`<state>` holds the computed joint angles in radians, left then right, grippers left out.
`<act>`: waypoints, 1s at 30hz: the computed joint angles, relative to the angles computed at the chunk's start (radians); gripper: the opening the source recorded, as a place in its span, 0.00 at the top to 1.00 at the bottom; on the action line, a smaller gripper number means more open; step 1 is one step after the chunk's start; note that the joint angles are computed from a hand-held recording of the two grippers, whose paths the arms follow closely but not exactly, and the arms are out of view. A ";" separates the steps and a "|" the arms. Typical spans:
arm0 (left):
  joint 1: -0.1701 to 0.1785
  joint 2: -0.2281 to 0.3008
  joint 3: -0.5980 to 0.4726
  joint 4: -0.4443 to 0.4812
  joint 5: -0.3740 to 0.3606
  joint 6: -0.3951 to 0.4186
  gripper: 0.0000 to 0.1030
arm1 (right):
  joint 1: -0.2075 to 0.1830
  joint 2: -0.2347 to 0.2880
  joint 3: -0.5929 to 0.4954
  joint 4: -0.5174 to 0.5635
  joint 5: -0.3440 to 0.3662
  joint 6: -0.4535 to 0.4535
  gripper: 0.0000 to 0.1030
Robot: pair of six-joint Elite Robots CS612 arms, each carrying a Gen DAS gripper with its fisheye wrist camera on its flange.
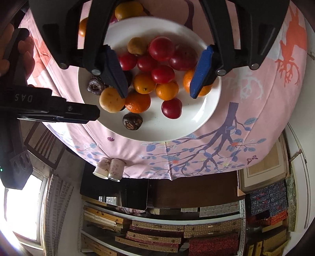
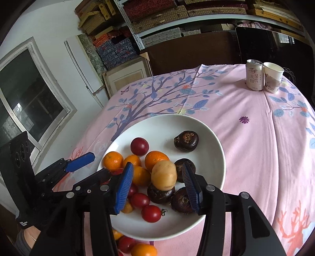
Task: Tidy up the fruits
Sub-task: 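Place the tomato on the plate with the left tool while the right tool places the potato, then grasp a dark brown fruit with the left tool while the right tool grasps an orange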
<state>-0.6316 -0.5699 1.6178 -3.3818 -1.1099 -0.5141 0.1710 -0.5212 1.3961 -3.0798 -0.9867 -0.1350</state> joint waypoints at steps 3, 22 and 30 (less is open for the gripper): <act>-0.031 -0.025 0.071 -0.048 0.003 0.030 0.37 | -0.012 -0.039 0.082 -0.026 -0.002 -0.044 0.50; -0.098 0.001 0.122 0.009 -0.064 -0.084 0.52 | -0.084 -0.085 0.346 -0.138 0.056 -0.108 0.50; -0.076 0.009 0.175 -0.158 -0.167 -0.191 0.65 | -0.071 -0.081 0.326 -0.112 0.048 -0.142 0.50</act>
<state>-0.7072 -0.5612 1.7925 -3.5400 -1.2770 -0.7048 0.0999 -0.6022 1.7225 -3.1917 -0.9388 -0.2766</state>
